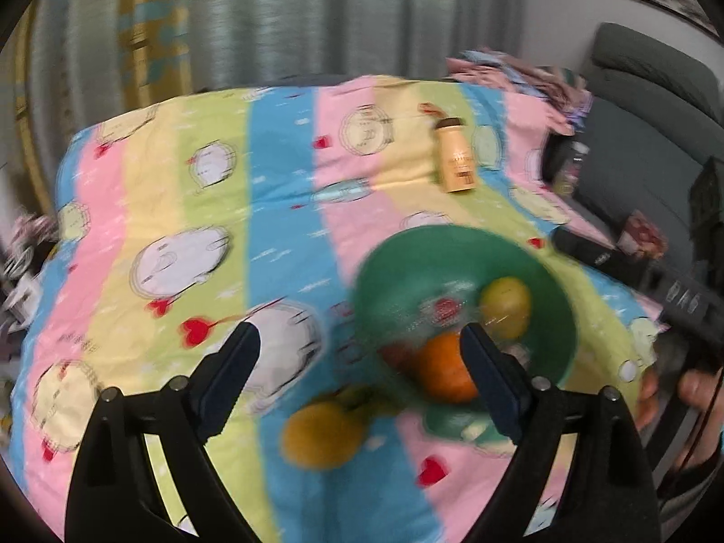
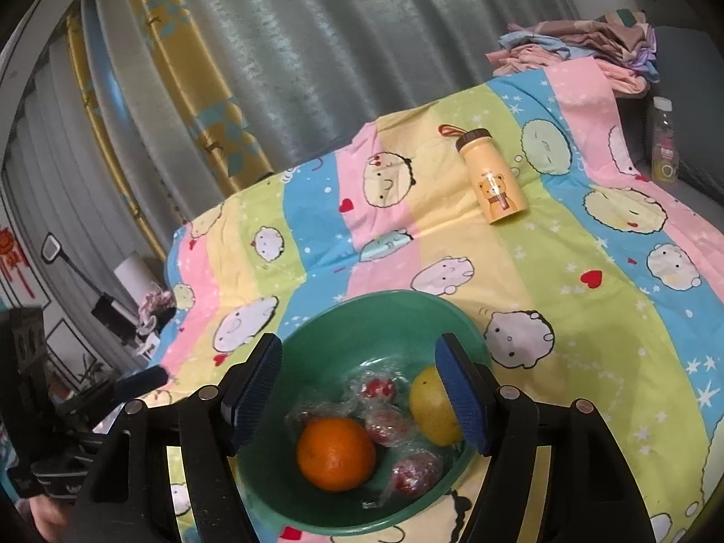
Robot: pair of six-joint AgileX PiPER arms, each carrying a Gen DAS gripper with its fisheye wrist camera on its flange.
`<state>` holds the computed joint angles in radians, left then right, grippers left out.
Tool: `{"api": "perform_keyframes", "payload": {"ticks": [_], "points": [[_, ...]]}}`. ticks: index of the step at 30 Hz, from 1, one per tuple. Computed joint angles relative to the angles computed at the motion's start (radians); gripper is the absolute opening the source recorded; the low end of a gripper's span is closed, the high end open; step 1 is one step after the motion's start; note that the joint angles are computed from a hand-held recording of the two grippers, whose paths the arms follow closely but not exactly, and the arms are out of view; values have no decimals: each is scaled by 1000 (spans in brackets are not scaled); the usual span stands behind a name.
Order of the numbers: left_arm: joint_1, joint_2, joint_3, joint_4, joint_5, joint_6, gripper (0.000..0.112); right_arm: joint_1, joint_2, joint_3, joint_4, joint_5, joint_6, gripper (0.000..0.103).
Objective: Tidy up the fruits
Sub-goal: 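Open the right gripper and withdraw it from the basin, then move both grippers toward the yellow lemon beside the green olives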
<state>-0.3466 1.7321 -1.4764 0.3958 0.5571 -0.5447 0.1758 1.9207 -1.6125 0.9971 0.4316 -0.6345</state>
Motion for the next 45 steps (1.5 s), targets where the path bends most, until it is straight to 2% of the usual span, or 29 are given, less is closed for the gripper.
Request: {"api": "perform_keyframes", "payload": {"ticks": [4,8,11,16,19,22,24,33,37,42,45], "points": [[28,-78,133,36,18,-82,90,4,-25,25,84,20,-89,71],[85,-133,230,-96,16,-33,90,19,-36,34,129,58,-156,71],[118,-167,276,-199,18,9,90,44,-44,49,111,48,-167,71],[108,-220,336,-156,33,-58,92,82,-51,69,96,46,-174,71],[103,-236,353,-135,35,-76,102,98,-88,143,214,44,-296,71],[106,-259,383,-114,13,-83,102,114,-136,237,344,64,-456,71],[112,-270,395,-133,-5,-59,102,140,-177,306,373,34,-513,71],[125,-322,455,-216,-58,21,102,211,-225,378,109,-15,-278,71],[147,-343,486,-284,-79,78,102,255,-213,367,-100,-27,-83,71],[185,-362,531,-406,-112,203,102,314,-175,325,-348,-26,165,71],[231,-372,564,-583,-143,389,102,335,-148,293,-433,-15,262,71]]}}
